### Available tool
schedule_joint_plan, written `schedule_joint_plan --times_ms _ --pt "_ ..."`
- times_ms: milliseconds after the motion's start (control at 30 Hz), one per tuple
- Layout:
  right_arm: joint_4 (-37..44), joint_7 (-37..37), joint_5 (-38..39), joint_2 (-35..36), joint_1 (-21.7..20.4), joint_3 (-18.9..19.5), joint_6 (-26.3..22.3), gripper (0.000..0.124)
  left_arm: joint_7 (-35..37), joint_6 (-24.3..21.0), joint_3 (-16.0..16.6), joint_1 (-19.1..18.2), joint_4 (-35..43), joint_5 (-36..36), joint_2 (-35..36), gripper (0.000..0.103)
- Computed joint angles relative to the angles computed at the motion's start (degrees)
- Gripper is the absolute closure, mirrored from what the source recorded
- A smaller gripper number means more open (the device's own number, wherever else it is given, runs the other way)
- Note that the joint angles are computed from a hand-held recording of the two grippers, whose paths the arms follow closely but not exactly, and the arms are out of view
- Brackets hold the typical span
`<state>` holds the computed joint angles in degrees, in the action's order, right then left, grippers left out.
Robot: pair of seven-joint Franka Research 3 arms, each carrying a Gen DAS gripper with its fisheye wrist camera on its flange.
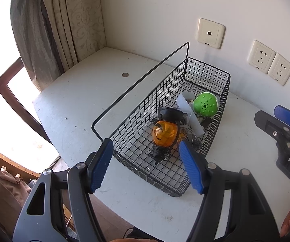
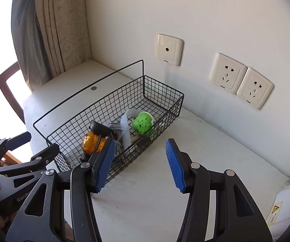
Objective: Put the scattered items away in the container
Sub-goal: 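Withdraw both open tools up and away from the basket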
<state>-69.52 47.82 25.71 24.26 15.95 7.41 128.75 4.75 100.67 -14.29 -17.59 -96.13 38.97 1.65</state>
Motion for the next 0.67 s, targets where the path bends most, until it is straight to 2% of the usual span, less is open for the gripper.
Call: schedule_joint_plan --times_ms 667 --pt "5.6 1.2 -1.2 4.0 0.3 0.0 -2.4 0.07 1.0 -0.1 0.7 0.2 1.3 0.1 1.4 0.038"
